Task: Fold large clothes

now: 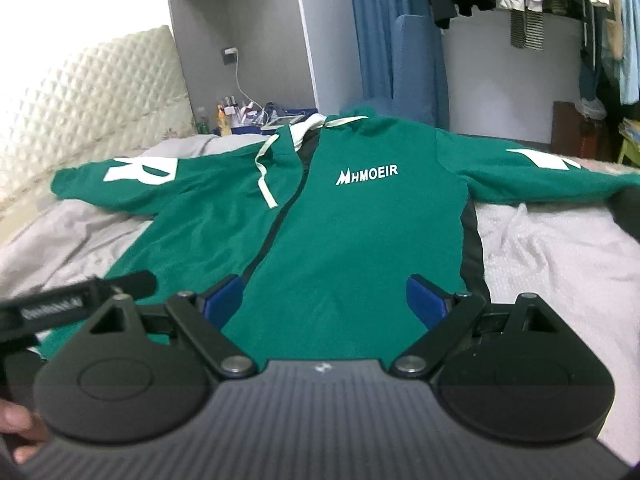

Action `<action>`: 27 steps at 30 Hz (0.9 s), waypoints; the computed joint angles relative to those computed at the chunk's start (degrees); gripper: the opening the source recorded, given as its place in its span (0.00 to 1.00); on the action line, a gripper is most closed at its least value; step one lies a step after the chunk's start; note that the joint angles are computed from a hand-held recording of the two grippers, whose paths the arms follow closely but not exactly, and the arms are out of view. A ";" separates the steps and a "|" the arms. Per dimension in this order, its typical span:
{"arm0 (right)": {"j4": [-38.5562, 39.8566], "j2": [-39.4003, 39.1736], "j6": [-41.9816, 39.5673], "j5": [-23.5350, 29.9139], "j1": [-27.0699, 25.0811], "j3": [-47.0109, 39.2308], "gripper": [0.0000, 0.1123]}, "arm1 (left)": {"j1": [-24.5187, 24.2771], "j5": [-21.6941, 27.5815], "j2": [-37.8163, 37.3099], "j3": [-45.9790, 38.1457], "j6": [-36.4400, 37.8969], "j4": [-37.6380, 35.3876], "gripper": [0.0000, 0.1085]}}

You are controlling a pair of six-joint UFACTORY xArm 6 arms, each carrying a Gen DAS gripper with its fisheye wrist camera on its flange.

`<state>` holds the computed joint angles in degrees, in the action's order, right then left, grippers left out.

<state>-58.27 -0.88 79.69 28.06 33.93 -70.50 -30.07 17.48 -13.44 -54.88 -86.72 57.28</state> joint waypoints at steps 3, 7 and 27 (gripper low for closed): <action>0.08 -2.17 2.72 -0.25 -0.33 2.17 0.92 | 0.63 -2.66 -1.16 1.81 -0.41 0.11 0.75; 0.60 -3.91 5.90 0.58 -0.85 3.55 0.92 | 0.72 -6.27 -0.15 2.27 5.18 -3.17 0.75; 19.00 -8.43 14.28 -2.99 -10.01 12.66 0.92 | -7.06 -3.87 20.59 -13.26 31.44 -5.51 0.60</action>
<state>-39.27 -9.32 93.98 25.07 23.91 -57.84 -37.13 13.61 7.15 -68.14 -55.27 51.77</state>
